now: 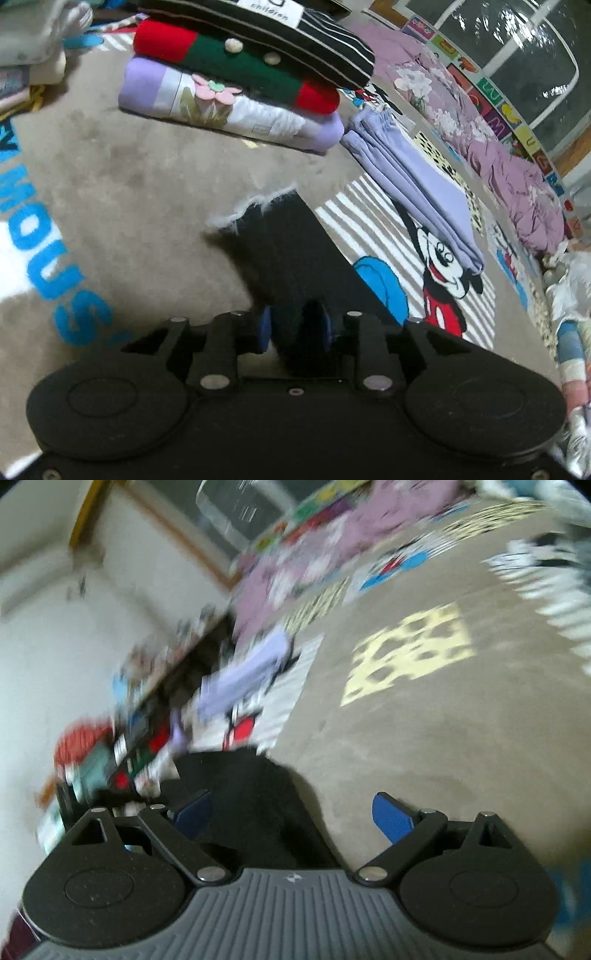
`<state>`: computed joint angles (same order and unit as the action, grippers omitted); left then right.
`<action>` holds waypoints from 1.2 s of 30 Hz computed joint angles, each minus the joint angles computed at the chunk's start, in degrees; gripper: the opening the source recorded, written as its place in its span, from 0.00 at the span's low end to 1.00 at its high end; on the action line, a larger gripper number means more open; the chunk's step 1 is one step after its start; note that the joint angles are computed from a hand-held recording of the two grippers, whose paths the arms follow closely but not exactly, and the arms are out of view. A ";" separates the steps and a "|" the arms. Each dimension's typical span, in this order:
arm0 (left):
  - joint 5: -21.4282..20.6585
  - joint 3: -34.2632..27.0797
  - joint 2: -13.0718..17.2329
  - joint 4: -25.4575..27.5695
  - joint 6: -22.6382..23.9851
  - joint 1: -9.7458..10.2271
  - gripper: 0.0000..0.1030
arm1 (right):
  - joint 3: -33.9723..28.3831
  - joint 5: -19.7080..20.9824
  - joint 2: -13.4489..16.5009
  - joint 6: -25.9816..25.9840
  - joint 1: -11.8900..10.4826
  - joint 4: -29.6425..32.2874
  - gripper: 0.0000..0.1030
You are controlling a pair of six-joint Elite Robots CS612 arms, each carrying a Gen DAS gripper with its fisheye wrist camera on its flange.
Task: Fold clothes
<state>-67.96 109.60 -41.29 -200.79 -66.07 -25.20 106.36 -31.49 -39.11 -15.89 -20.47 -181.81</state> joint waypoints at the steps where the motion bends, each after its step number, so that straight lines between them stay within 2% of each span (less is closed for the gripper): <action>1: -0.18 -0.05 0.09 -0.24 -0.29 0.14 0.24 | -1.01 -0.54 -0.55 -4.27 0.65 5.53 0.90; 3: -0.33 -0.28 0.27 -0.56 -0.13 0.30 0.24 | -3.00 -1.74 -1.22 -10.80 1.82 14.61 0.87; 5: -0.47 -0.56 0.45 -0.84 0.53 0.41 0.24 | -3.98 -2.50 -1.18 -12.80 2.53 17.13 0.77; 6: -0.48 -0.75 0.54 -0.95 1.25 0.43 0.24 | -4.44 -1.64 -1.01 -12.80 2.60 18.49 0.67; 7: -0.41 -0.96 0.64 -0.99 1.93 0.44 0.20 | -4.87 -0.26 -0.83 -12.91 2.52 20.46 0.45; 8: -0.28 -1.13 0.74 -1.08 2.35 0.47 0.09 | -5.21 1.15 -0.58 -12.58 2.44 21.83 0.37; 10: 0.07 -1.35 0.92 -1.46 2.85 0.53 0.06 | -4.43 1.08 -0.47 -11.26 2.41 18.75 0.33; 12: 0.37 -1.46 1.25 -3.68 4.21 0.41 0.06 | -3.14 2.61 0.00 -5.96 1.75 12.08 0.29; 16: 0.76 -1.79 2.11 -9.63 7.66 0.07 0.05 | -0.99 3.24 1.43 9.27 0.16 -7.61 0.27; 20: 0.18 -3.12 3.02 -13.24 12.62 -0.36 0.05 | 0.77 -1.54 1.05 17.72 -0.56 -20.83 0.27; 25: -1.33 -4.99 3.91 -12.89 16.63 -0.53 0.05 | 2.11 -11.49 0.10 18.61 0.49 -25.47 0.27; 28: -3.40 -5.46 4.00 -11.37 17.23 -0.22 0.06 | 2.22 -15.20 0.59 21.62 0.78 -26.96 0.27; 30: -6.26 -5.84 3.67 -7.64 16.84 0.24 0.12 | 2.35 -18.44 0.95 23.49 1.41 -28.64 0.27; 32: -7.48 -5.93 3.50 -6.02 16.24 0.31 0.38 | 2.43 -22.14 1.38 25.02 1.98 -30.48 0.27; 33: -7.82 -5.90 3.44 -5.61 15.92 0.27 0.42 | 2.34 -23.36 1.73 26.52 2.00 -31.40 0.27; 36: -7.72 -4.83 2.55 -6.12 17.89 -0.38 0.42 | 2.30 -27.17 2.07 30.16 2.07 -32.06 0.28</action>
